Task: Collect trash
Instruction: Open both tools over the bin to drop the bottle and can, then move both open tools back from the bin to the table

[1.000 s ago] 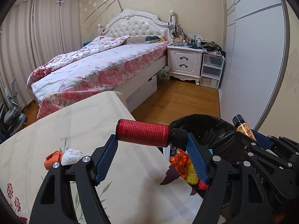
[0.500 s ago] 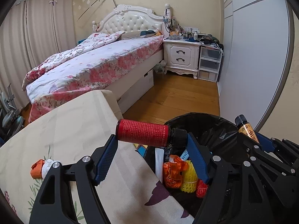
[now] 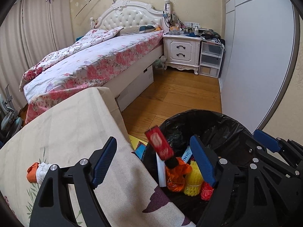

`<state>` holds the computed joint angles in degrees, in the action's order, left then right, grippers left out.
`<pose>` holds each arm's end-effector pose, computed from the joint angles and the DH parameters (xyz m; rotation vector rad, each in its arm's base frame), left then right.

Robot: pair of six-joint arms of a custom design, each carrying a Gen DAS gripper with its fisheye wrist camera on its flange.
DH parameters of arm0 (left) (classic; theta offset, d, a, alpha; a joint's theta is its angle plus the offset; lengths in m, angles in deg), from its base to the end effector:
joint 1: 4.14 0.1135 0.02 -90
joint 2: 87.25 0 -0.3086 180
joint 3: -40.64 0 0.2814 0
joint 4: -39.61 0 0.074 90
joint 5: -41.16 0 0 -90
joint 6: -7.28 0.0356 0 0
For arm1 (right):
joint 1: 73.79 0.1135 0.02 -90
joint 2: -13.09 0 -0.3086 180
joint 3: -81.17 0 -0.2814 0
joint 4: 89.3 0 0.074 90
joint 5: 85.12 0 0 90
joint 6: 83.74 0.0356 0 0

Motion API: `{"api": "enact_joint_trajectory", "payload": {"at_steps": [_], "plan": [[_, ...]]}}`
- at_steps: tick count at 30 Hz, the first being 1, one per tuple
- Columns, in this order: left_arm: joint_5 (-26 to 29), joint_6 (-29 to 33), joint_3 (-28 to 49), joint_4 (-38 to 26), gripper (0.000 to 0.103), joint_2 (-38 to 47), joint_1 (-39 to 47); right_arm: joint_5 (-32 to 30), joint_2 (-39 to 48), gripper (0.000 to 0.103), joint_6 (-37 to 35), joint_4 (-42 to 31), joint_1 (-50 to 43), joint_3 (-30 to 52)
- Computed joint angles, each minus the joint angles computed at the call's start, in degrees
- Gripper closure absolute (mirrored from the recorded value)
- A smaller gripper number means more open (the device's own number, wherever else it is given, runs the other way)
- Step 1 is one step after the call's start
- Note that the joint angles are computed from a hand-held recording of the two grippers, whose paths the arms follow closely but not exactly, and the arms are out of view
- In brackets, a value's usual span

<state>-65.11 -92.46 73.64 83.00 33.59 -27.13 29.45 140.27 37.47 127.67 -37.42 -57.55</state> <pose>0.2488 -0.0947 0.0215 0.1285 2.3048 0.0435 0.2475 0.1639 -0.0015 0.0846 2.3256 0.0634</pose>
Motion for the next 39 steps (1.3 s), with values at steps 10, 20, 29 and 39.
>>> {"api": "enact_joint_trajectory", "payload": {"at_steps": [10, 20, 29, 39], "plan": [[0.25, -0.01, -0.67, 0.95, 0.023, 0.03, 0.53, 1.13, -1.03, 0.06, 0.68, 1.13, -0.07, -1.63], [1.07, 0.28, -4.55, 3.22, 0.023, -3.31, 2.84, 1.87, -2.76, 0.052, 1.18, 0.62, 1.04, -2.68], [2.7, 1.81, -11.06, 7.99, 0.021, -5.96, 9.76, 2.42, -4.34, 0.051, 2.7, -4.16, 5.77, -0.46], [8.83, 7.39, -16.84, 15.7, 0.021, -4.04, 26.37, 3.0, -3.9, 0.041, 3.34, -9.87, 12.84, 4.88]]}}
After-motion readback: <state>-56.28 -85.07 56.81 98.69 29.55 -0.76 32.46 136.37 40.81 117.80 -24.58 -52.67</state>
